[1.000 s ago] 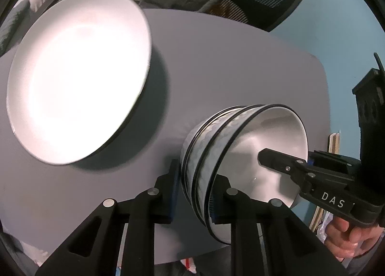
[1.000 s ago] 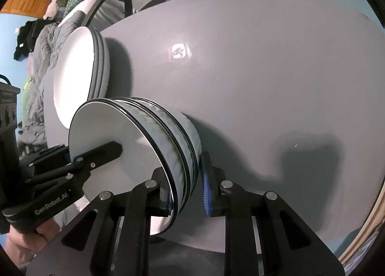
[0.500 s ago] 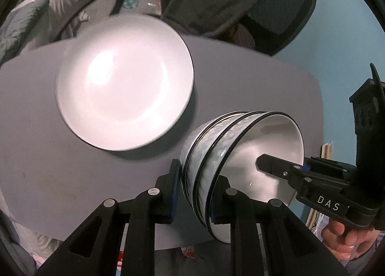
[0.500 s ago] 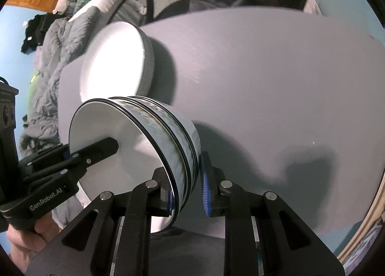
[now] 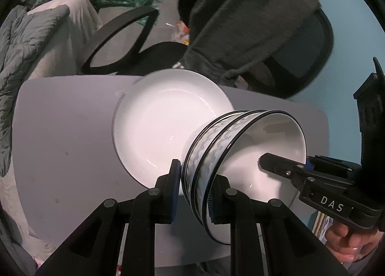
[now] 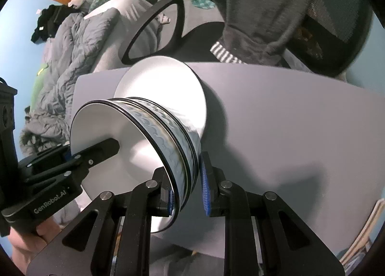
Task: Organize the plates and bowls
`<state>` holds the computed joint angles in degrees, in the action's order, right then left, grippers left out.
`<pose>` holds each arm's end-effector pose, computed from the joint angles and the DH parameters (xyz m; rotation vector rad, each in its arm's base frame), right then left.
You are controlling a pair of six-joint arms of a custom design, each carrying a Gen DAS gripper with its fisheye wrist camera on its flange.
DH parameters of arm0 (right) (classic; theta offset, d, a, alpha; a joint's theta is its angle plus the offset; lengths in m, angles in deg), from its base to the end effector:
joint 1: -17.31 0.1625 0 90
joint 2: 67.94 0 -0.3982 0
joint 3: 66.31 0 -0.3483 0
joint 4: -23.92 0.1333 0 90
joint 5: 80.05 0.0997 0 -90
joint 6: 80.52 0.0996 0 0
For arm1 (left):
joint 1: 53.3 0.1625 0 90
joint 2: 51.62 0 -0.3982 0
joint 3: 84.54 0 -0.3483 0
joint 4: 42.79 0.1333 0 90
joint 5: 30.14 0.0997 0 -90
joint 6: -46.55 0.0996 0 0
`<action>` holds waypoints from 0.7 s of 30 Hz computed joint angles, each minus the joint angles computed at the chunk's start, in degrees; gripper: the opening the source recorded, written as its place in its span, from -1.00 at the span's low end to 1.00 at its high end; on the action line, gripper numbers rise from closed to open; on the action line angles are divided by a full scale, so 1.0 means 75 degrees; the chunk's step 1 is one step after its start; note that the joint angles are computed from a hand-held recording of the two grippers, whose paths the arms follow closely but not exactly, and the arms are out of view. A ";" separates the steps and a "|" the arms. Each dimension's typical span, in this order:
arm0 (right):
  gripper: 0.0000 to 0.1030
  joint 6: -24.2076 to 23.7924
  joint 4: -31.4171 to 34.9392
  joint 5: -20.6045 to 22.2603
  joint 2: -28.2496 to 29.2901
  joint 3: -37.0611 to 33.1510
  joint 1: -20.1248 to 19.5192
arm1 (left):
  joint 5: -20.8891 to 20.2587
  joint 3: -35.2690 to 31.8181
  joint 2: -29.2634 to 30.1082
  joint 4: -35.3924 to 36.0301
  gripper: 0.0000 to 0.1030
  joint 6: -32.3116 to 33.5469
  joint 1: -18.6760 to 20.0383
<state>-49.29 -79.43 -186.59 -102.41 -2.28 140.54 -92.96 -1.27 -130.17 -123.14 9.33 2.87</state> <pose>0.4716 -0.5283 0.0965 0.1048 -2.7448 -0.1179 -0.1303 -0.5155 0.4135 0.0023 2.6129 -0.0989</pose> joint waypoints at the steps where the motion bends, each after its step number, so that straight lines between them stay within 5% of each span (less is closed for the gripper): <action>1: -0.63 -0.0029 0.0076 -0.0004 0.0167 -0.0204 -0.0006 | 0.0031 -0.0046 0.0027 -0.0010 -0.64 0.0018 0.0114; 10: -0.63 0.0057 0.0801 -0.0057 0.1209 -0.1553 -0.0097 | 0.0114 -0.0354 0.0438 -0.0074 -0.64 0.0287 0.0787; 21: -0.63 0.0150 0.1280 -0.0206 0.1698 -0.2292 -0.0115 | 0.0121 -0.0532 0.0585 -0.0077 -0.64 0.0527 0.0965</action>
<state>-48.16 -69.84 -188.13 -89.68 -19.47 139.67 -92.05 -5.26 -125.78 -123.72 13.28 10.11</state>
